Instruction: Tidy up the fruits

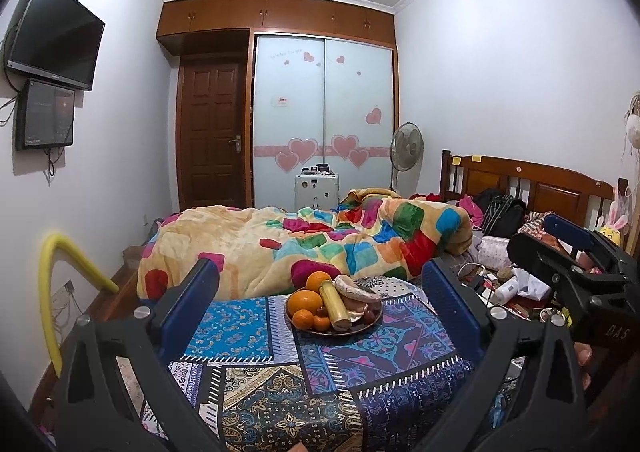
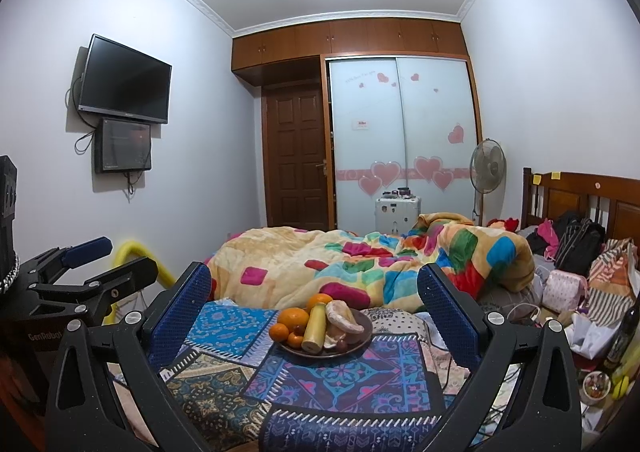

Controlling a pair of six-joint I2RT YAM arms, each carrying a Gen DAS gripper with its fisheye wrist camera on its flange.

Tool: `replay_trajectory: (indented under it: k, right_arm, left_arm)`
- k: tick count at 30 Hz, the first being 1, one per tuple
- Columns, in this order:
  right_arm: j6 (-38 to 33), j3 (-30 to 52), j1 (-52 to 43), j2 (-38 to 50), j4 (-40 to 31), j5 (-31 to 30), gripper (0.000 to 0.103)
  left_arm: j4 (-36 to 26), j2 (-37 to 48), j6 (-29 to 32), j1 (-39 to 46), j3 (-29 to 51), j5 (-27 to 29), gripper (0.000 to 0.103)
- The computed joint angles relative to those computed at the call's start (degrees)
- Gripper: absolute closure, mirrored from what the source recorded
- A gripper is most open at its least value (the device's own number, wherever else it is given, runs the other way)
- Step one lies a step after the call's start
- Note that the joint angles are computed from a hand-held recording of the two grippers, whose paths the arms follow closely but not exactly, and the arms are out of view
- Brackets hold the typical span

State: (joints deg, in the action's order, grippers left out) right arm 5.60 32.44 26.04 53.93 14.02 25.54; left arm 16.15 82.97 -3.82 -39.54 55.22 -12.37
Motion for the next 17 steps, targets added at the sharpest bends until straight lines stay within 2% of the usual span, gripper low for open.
replay_trajectory:
  k: [17]
  right_arm:
    - [-0.1,0.1,-2.2,0.9,0.1,-2.3,0.0]
  left_arm:
    - [-0.8,0.7,-0.6,1.0,0.7,1.0,0.0]
